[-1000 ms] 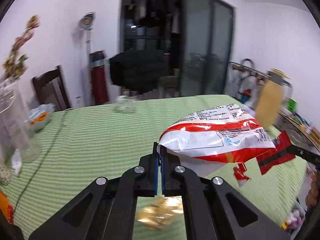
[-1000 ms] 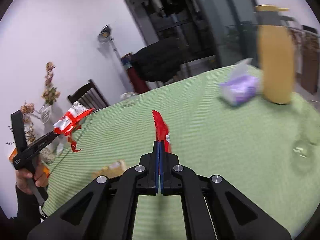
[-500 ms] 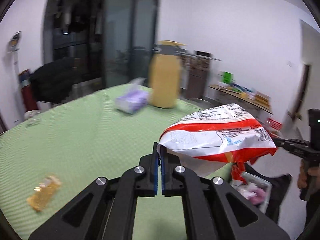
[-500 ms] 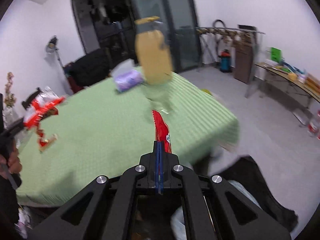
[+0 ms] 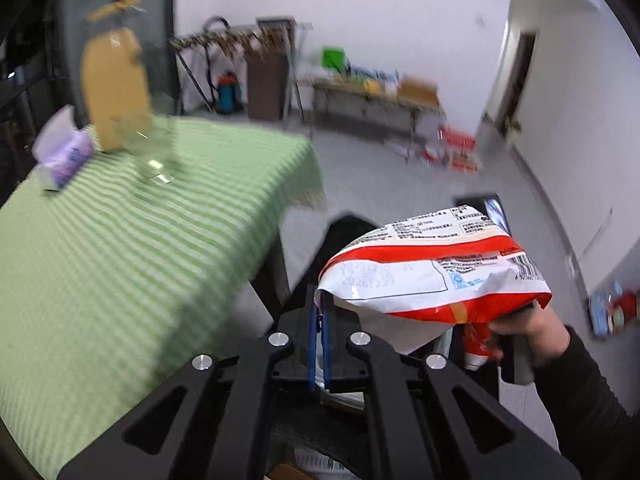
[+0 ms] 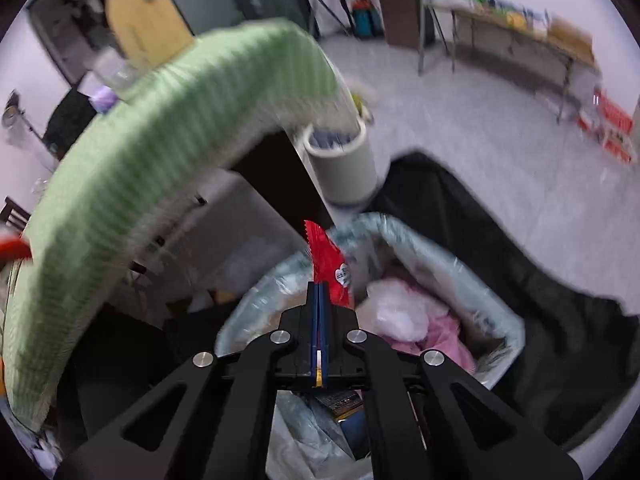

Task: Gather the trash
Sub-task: 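Carry the red packet and chip bag over to the trash bag, then open both tools to drop the packet and chip bag into the bag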

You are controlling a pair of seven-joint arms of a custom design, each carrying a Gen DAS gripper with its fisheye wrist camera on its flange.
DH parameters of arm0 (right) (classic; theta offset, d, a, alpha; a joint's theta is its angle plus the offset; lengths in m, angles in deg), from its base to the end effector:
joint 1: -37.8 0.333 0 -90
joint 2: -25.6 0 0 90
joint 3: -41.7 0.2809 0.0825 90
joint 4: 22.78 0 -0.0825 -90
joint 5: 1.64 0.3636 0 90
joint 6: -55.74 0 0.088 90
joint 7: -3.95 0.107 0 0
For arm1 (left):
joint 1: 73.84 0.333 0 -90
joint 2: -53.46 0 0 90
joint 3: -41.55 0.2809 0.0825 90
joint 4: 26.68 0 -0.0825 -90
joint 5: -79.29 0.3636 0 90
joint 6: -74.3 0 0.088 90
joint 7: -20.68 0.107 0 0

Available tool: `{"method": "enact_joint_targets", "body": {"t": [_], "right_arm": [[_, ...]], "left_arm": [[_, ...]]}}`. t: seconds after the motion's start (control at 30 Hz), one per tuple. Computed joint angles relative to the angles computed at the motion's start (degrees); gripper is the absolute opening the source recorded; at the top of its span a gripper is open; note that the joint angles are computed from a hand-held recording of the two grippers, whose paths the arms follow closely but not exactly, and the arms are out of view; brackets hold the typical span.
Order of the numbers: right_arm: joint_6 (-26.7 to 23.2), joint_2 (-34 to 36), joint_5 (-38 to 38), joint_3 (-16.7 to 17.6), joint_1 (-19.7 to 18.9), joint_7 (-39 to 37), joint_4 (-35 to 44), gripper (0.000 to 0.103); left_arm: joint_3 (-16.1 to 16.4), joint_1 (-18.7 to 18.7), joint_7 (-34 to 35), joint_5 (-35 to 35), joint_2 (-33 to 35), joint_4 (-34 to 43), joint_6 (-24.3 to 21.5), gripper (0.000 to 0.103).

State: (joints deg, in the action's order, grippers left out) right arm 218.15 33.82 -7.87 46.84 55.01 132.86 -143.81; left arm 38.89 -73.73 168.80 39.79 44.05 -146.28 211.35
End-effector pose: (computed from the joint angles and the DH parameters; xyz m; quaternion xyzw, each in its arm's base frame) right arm 0.5418 0.2274 0.3918 -0.6065 0.7417 -0.0946 0.2705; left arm 0.5319 -0.0302 0.5215 -0.4125 0.8394 -0.3303 0.1273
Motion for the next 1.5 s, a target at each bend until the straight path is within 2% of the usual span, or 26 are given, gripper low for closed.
{"method": "enact_joint_targets", "body": {"t": [0.13,0.2,0.27,0.37,0.43,0.5,0.6,0.73,0.8,0.97,1.03,1.07,1.13,1.17,1.2,1.27,1.33,1.43,1.5], "right_arm": [[-1.7,6.0,4.8,1.1,-1.4,-1.5,2.8,0.001],[-0.4,9.0,10.9,3.9,-3.7,-5.3,4.1,0.001],[0.6,10.1,12.6,4.6,-4.0,-6.5,4.6,0.001],[1.3,9.7,11.8,3.4,-3.0,-4.7,4.0,0.002],[-0.2,7.4,8.7,1.0,-1.5,-1.3,2.9,0.007],[-0.2,3.0,3.4,-1.7,0.1,3.5,-0.4,0.025],[1.5,-3.9,-5.2,-4.2,0.4,11.4,-6.3,0.034],[2.9,-11.5,-10.5,-3.7,-2.5,16.9,-13.3,0.035],[2.9,-14.2,-13.0,-2.9,-3.9,19.8,-15.5,0.035],[3.4,-17.0,-15.3,-1.2,-5.5,22.7,-17.8,0.035],[3.9,-16.5,-16.3,-0.5,-5.8,23.7,-17.4,0.035],[4.0,-16.8,-16.7,-0.3,-5.8,24.1,-17.6,0.035],[3.6,-16.8,-17.4,0.1,-5.7,24.4,-17.2,0.035],[3.3,-16.9,-17.7,0.1,-5.7,24.4,-17.1,0.036],[2.7,-16.9,-18.3,0.3,-5.7,24.6,-16.8,0.038],[2.2,-16.7,-19.0,0.5,-5.5,24.9,-16.1,0.038],[1.8,-16.7,-20.0,0.7,-5.4,25.6,-15.3,0.039],[-0.1,-16.7,-22.4,1.4,-5.2,26.7,-13.7,0.039],[-1.4,-16.8,-23.8,1.8,-4.9,27.4,-12.3,0.040]], "left_arm": [[-3.1,-0.8,-6.4,9.1,3.9,-0.8,3.4,0.000],[-3.4,-0.9,-8.5,12.5,6.3,0.1,3.7,0.000],[-3.5,-0.8,-10.7,15.5,8.6,1.1,4.7,0.000],[-3.7,-0.7,-14.0,17.5,11.0,2.3,5.1,0.000],[-3.7,-0.6,-14.3,17.9,11.8,2.5,5.2,0.000],[-4.0,-0.6,-13.5,18.2,11.8,1.8,5.2,0.000],[-4.6,-1.1,-10.4,16.8,10.5,-0.3,5.3,0.000],[-5.5,-2.7,-10.5,20.4,11.1,-1.6,6.6,0.000],[-6.1,-3.9,-13.4,24.7,12.4,-2.6,9.3,0.000],[-6.2,-7.4,-24.2,35.2,18.0,-0.2,11.4,0.004],[-5.8,-8.3,-28.7,37.6,20.8,2.1,10.1,0.025],[-6.1,-8.0,-29.2,36.1,22.0,3.8,7.9,0.029],[-6.7,-6.9,-27.7,32.7,22.5,5.4,3.8,0.054],[-7.0,-6.2,-26.3,31.0,22.5,5.8,2.2,0.059],[-7.1,-5.7,-24.5,29.9,21.8,5.3,1.7,0.063],[-7.1,-5.1,-21.5,28.8,19.9,3.2,2.8,0.064],[-7.0,-4.6,-18.9,27.0,18.2,1.7,3.9,0.072],[-6.7,-4.3,-18.5,24.8,15.9,0.9,6.1,0.073],[-6.5,-3.8,-18.8,20.6,14.2,1.7,6.7,0.073]]}}
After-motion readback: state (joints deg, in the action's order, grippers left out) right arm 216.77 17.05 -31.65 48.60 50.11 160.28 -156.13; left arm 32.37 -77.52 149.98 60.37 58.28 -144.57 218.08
